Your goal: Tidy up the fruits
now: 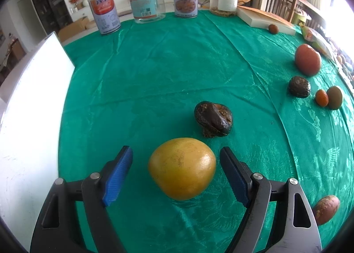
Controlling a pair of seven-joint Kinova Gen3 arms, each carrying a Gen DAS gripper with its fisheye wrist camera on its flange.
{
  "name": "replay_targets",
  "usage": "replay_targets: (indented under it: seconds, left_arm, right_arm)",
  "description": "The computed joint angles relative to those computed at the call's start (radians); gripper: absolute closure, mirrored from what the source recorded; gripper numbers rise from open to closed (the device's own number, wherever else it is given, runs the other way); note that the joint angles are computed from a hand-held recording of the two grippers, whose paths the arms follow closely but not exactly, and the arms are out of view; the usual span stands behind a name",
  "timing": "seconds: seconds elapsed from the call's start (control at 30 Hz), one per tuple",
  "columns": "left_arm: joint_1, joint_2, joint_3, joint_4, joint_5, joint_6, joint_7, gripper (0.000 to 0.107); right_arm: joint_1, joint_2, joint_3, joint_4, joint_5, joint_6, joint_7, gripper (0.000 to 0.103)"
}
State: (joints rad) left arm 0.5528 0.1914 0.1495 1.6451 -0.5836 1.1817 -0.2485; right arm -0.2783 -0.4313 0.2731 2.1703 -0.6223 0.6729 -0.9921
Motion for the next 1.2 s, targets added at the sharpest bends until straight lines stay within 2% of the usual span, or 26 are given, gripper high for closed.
replay_targets:
  seconds: [0.2,0.3,0.43,0.47,0.53,0.57,0.6,0.7,0.87,1.0,1.07,1.13,1.2]
  left_arm:
    - [0.0,-0.01,0.007,0.001,-0.01,0.004,-0.023,0.028]
    - [-0.016,-0.018,0.01,0.002,0.024,-0.017,-0.064,0.051]
    - [-0.004,-0.019,0.013,-0.005,0.031,0.005,-0.051,0.052]
    - [0.011,-0.03,-0.006,0.003,0.048,-0.005,-0.041,0.052]
    - [0.06,-0.075,-0.062,0.049,0.078,-0.071,0.001,0.052]
    - [0.063,-0.101,-0.062,0.077,0.09,-0.112,0.024,0.052]
    - [0.051,-0.128,-0.043,0.106,0.099,-0.152,0.049,0.052]
    - [-0.034,-0.203,0.069,0.18,0.136,-0.274,0.089,0.052]
    - [-0.057,-0.259,0.135,0.283,0.17,-0.465,0.084,0.052]
    - [-0.065,-0.257,0.192,0.32,0.098,-0.478,0.162,0.051]
    - [-0.066,-0.27,0.206,0.327,0.079,-0.453,0.201,0.05]
    - [-0.07,-0.286,0.221,0.339,0.054,-0.432,0.245,0.042]
    - [-0.072,-0.297,0.235,0.339,0.047,-0.401,0.263,0.042]
  right_arm:
    - [-0.004,0.001,0.007,0.002,-0.005,-0.005,0.0,0.0]
    - [-0.005,0.002,0.011,0.002,-0.006,-0.005,0.003,0.0]
    - [-0.005,-0.001,0.017,0.005,-0.009,-0.008,0.007,0.0]
    - [-0.004,-0.002,0.016,0.006,-0.01,-0.01,0.007,0.0]
    - [-0.005,-0.005,0.019,0.008,-0.011,-0.012,0.008,0.0]
    - [-0.006,-0.005,0.021,0.009,-0.012,-0.013,0.008,0.0]
    - [-0.006,-0.006,0.021,0.009,-0.012,-0.014,0.008,0.0]
    - [-0.005,-0.011,0.018,0.012,-0.008,-0.017,0.005,0.0]
    - [-0.001,-0.022,-0.004,0.017,0.012,-0.034,-0.015,0.0]
    - [-0.002,-0.037,-0.023,0.022,0.04,-0.05,-0.041,0.0]
    - [-0.008,-0.044,-0.022,0.025,0.051,-0.059,-0.052,0.0]
    - [-0.017,-0.045,-0.019,0.025,0.06,-0.064,-0.062,0.0]
    - [-0.022,-0.044,-0.02,0.024,0.071,-0.067,-0.074,0.0]
